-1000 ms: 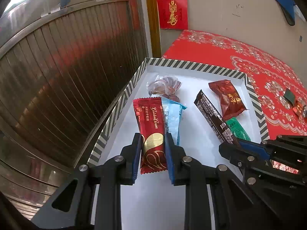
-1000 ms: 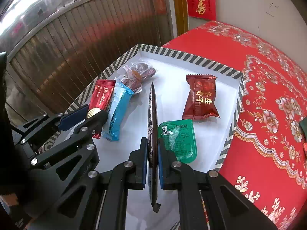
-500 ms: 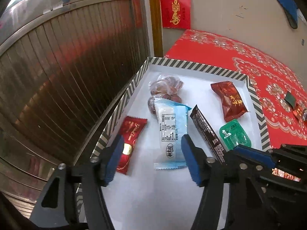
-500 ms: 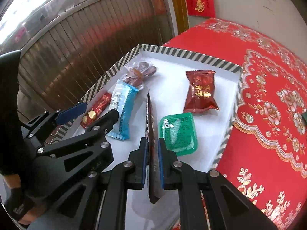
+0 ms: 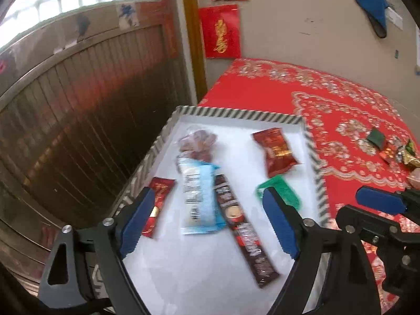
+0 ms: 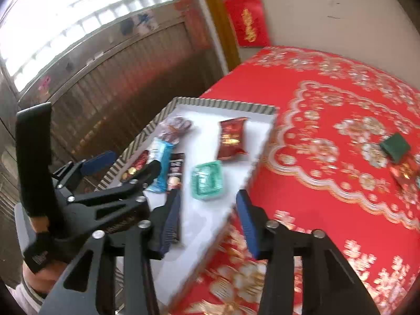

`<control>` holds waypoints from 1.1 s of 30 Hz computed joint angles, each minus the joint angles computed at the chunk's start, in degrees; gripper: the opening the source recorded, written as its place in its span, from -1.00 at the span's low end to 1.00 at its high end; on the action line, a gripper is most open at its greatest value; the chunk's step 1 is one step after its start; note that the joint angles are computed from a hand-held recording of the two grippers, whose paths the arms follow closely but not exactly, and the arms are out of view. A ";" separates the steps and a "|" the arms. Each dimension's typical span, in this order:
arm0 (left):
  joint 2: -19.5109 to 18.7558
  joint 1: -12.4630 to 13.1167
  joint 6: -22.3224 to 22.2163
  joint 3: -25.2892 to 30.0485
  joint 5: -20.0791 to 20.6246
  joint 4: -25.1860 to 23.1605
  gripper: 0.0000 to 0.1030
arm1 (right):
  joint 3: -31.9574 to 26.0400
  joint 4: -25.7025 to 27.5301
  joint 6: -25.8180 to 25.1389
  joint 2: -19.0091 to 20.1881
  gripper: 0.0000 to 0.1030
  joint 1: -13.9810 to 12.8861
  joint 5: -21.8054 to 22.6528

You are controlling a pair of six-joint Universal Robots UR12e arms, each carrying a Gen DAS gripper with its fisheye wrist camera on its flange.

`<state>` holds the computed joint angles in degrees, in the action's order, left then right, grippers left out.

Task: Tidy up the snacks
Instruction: 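Move both grippers back to the snack pile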

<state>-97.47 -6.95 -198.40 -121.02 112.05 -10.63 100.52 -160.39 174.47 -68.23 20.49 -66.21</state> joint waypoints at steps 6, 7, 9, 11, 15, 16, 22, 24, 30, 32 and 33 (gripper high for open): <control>-0.96 -2.27 1.14 1.95 -1.21 -0.14 0.69 | 3.77 -1.57 1.45 -2.23 0.03 -3.65 -2.56; -1.25 -2.60 1.18 2.42 -1.95 -0.23 0.69 | 4.26 -1.68 1.81 -2.56 0.03 -4.12 -3.11; -1.91 -3.42 1.27 3.42 -2.79 -0.35 0.69 | 5.35 -1.97 2.84 -3.20 0.03 -5.54 -4.23; -2.51 -4.24 1.44 4.33 -3.16 -0.63 0.69 | 6.41 -2.03 3.70 -3.84 0.03 -7.02 -5.43; -4.23 -6.07 1.70 6.88 -4.70 -1.79 0.69 | 8.43 -2.36 4.52 -5.27 0.03 -9.67 -7.41; -4.78 -6.57 1.79 7.65 -5.12 -2.15 0.69 | 8.89 -2.51 4.66 -5.64 0.03 -10.43 -8.10; -8.06 -9.13 1.93 12.47 -7.69 -5.45 0.69 | 9.72 -2.15 4.63 -6.68 0.03 -13.41 -9.10; -9.36 -9.80 1.95 14.35 -8.69 -6.70 0.69 | 9.66 -2.03 4.62 -6.79 0.03 -14.33 -8.37; -15.32 -11.11 4.38 22.45 -12.84 -11.09 0.69 | 9.69 -1.71 3.60 -7.17 0.03 -15.95 -7.85; -17.40 -11.43 6.04 25.33 -13.61 -12.59 0.69 | 9.77 -1.59 3.71 -7.25 0.03 -16.70 -7.33; -18.51 -11.67 7.09 26.78 -13.86 -12.95 0.69 | 9.84 -1.61 3.95 -7.27 0.03 -17.05 -6.95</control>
<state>-115.98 -18.61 -191.30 -94.24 98.18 -23.58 110.36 -162.01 178.42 -75.50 3.44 -73.16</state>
